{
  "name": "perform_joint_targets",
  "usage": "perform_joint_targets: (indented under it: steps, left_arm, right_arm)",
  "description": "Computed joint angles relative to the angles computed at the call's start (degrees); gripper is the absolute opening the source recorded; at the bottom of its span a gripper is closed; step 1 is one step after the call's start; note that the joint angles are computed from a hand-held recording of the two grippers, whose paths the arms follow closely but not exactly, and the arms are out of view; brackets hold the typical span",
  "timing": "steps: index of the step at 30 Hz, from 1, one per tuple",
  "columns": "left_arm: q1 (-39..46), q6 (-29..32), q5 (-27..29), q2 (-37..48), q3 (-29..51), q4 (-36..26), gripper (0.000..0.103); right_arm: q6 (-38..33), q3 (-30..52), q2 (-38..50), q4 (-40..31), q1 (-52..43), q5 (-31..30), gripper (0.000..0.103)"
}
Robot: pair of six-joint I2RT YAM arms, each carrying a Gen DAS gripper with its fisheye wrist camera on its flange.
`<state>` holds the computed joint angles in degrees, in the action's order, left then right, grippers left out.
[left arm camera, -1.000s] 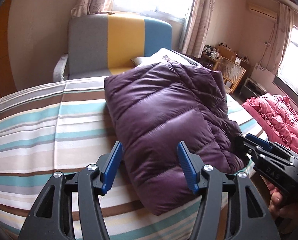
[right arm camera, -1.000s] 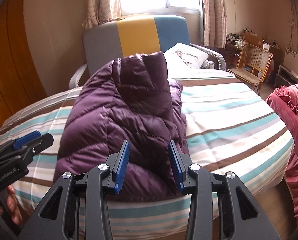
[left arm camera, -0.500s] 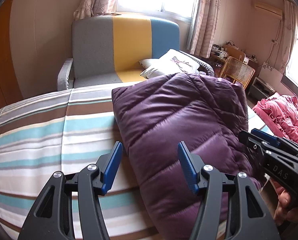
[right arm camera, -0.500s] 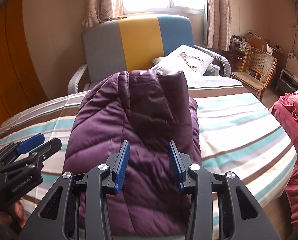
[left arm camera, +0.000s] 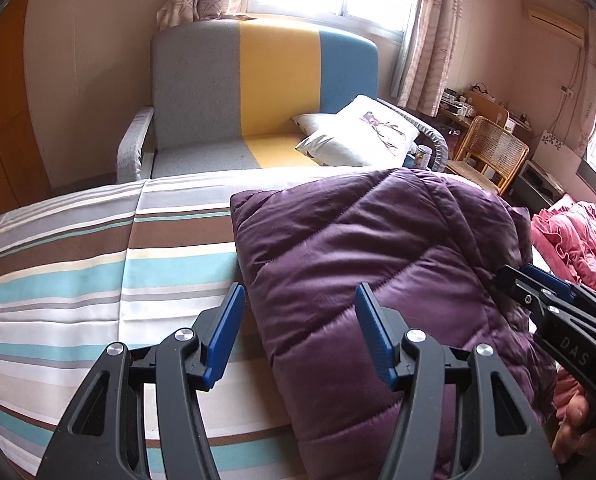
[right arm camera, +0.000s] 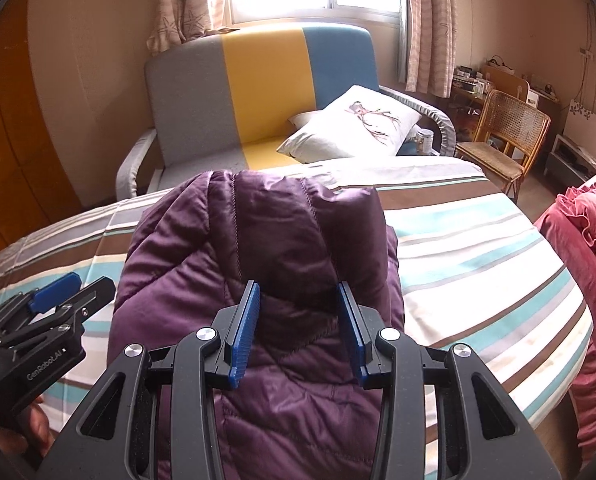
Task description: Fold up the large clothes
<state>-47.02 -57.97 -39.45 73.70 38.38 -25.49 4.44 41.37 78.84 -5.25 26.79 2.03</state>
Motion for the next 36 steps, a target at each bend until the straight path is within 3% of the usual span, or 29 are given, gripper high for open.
perform_joint_targets:
  steps: [18,36]
  left_arm:
    - [6.7,4.9,4.1,6.9,2.3,6.2,0.056]
    - [7.1,6.1,6.8,14.6,2.6,13.0,0.056]
  right_arm:
    - [-2.0,9.4,12.6,-1.4,-1.0,1.6,0.04]
    - [-3.6,11.1,22.8,1.4,-4.0,0.8,0.04]
